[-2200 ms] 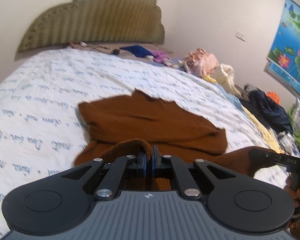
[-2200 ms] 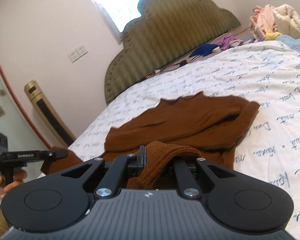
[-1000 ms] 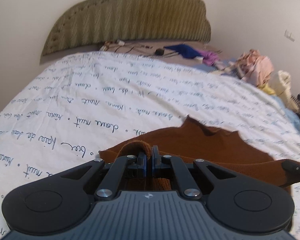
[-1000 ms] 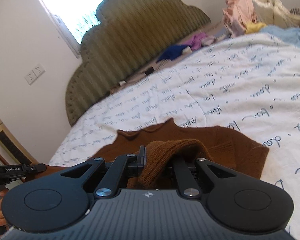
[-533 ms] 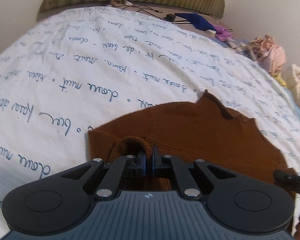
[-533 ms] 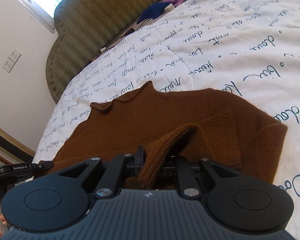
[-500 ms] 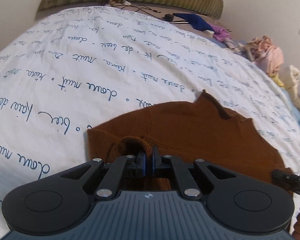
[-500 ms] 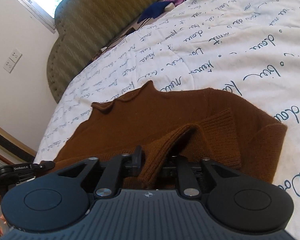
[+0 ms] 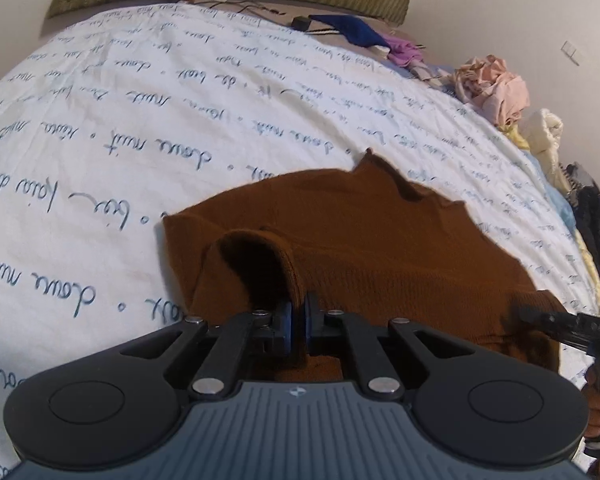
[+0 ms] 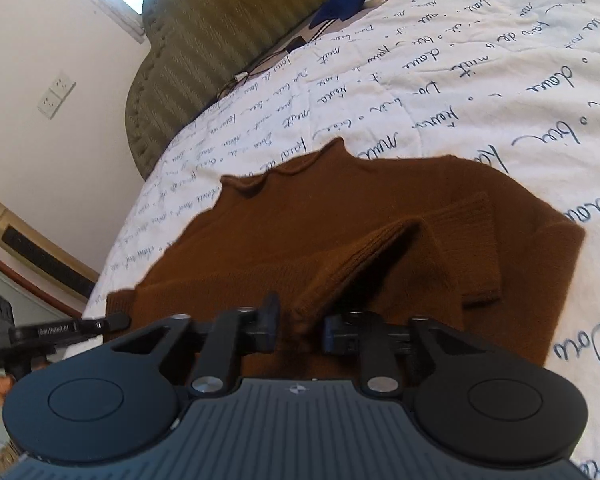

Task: Fold small clothes
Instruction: 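Lift the gripped hem end with both tools and fold it toward the collar, then open both tools to release the folded hem end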

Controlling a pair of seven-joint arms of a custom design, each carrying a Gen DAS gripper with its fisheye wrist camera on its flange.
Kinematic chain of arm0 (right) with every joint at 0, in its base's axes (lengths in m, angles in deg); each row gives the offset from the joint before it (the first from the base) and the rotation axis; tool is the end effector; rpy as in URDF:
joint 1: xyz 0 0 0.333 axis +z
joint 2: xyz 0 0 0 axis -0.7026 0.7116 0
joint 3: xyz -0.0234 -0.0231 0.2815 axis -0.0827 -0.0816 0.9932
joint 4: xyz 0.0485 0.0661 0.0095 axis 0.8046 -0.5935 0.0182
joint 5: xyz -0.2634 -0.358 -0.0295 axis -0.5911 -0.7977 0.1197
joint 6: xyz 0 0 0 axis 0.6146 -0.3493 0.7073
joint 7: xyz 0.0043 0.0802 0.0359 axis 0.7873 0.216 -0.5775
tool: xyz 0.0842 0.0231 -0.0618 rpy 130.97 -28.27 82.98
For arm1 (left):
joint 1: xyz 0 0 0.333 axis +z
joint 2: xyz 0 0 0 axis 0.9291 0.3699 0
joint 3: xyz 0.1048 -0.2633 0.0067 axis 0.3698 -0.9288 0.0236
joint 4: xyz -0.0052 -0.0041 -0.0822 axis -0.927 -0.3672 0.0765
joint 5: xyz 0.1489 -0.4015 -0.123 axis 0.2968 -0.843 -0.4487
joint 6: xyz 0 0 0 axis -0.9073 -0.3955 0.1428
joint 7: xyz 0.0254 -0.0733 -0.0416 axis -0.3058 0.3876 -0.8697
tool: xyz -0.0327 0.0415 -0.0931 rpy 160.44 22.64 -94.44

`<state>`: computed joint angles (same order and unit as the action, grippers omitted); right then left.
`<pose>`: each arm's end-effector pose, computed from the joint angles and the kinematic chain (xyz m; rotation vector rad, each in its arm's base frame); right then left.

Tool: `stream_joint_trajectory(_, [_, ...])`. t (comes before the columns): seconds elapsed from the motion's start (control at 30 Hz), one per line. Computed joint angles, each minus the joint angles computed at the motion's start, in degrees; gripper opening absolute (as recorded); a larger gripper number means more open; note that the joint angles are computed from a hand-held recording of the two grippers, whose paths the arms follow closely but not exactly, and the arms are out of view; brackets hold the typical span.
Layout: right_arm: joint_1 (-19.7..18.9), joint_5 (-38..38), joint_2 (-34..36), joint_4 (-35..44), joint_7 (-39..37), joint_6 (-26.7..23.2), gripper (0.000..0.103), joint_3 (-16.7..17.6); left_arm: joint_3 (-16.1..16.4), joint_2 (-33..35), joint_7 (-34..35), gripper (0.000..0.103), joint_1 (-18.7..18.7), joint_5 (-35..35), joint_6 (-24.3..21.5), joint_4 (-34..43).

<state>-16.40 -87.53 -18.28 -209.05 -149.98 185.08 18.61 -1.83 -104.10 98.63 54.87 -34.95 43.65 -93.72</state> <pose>0.2924 0.4521 0.5019 -0.9167 2.0405 -0.3072 0.5358 -0.2086 0.5288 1.4538 -2.5275 1.0902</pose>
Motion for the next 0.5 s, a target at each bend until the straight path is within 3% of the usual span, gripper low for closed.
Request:
stream_joint_trajectory(0.2, [-5.42,-7.82,-3.76,-3.93,14.50,4.74,0.016,2.21,-0.55,3.41,-6.60,0.005,0.30,-2.90,4.97,2.83])
stream_joint_trajectory(0.33, [-8.42,-11.69,-5.57,-5.68,24.72,3.46,0.019,4.42,-2.05,7.60,-12.94,0.005,0.78,-1.24,7.61,6.15])
stream_joint_trajectory(0.37, [-8.37,-11.20,-5.25,-5.64,25.87,1.93,0.029,4.50,-2.54,8.66,-15.61,0.005,1.01,0.25,7.71,7.01])
stream_joint_trajectory(0.4, [-8.17,-11.13,-5.06,-5.81,26.82,1.18,0.048,4.34,-2.66,9.43,-16.19,0.005,1.03,-0.20,7.67,7.64])
stream_joint_trajectory(0.5, [-7.61,-13.33,-5.01,-6.12,29.12,-0.23,0.057,4.62,-3.27,10.25,-18.36,0.005,1.23,-0.59,9.20,8.21])
